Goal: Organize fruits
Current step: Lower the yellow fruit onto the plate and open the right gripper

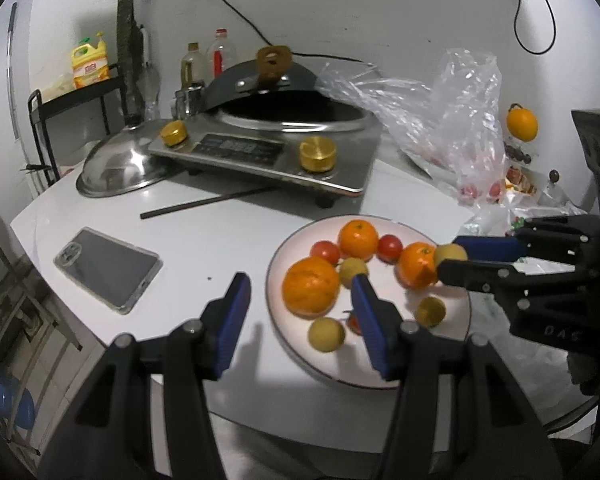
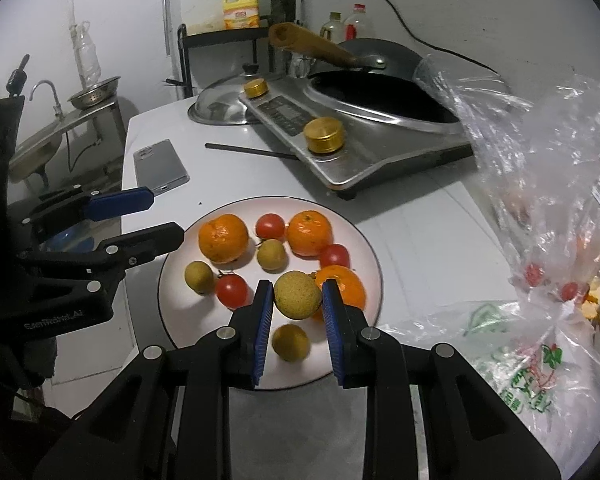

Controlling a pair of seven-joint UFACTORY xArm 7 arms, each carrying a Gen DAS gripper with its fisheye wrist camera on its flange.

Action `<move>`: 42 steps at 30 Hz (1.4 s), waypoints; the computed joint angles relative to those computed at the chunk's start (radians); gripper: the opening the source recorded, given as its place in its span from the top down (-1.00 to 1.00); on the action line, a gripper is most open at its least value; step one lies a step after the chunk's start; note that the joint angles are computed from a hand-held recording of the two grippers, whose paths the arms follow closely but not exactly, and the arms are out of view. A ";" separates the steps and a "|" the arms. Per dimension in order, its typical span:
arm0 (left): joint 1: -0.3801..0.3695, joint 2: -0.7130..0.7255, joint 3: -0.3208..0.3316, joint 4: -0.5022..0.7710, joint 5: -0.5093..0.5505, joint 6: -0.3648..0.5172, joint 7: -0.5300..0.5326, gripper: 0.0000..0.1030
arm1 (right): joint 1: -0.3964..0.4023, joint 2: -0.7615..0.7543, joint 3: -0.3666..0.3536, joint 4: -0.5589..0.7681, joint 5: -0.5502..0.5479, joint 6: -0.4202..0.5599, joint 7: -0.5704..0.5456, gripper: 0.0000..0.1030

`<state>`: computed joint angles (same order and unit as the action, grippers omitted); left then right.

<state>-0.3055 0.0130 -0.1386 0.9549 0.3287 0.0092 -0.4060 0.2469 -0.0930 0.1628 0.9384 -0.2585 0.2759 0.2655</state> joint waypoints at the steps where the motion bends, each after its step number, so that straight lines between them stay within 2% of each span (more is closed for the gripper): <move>1: 0.002 -0.002 0.002 -0.005 -0.008 -0.003 0.006 -0.05 | 0.001 0.006 0.001 0.006 0.000 0.002 0.000 0.47; 5: 0.011 -0.004 0.006 -0.014 -0.017 -0.007 0.014 -0.04 | 0.014 0.039 0.004 0.035 -0.001 0.013 -0.001 0.47; 8: 0.017 -0.003 0.011 -0.016 0.014 -0.007 -0.007 -0.05 | 0.025 0.063 0.003 0.055 0.000 0.022 0.000 0.47; 31: 0.024 0.030 0.002 -0.020 -0.216 -0.012 0.204 -0.05 | 0.057 0.161 -0.024 0.131 0.116 0.046 -0.028 0.47; 36: 0.017 0.034 0.002 -0.018 -0.235 -0.012 0.221 -0.05 | 0.054 0.164 -0.023 0.134 0.161 0.048 -0.048 0.47; 42: 0.010 0.032 0.008 -0.019 -0.223 -0.008 0.210 -0.05 | 0.053 0.158 -0.027 0.126 0.159 0.047 -0.044 0.47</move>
<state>-0.2957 0.0451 -0.1302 0.9359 0.1054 0.0014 -0.1962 0.2997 0.0649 0.1363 1.0644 -0.0991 0.3230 0.2218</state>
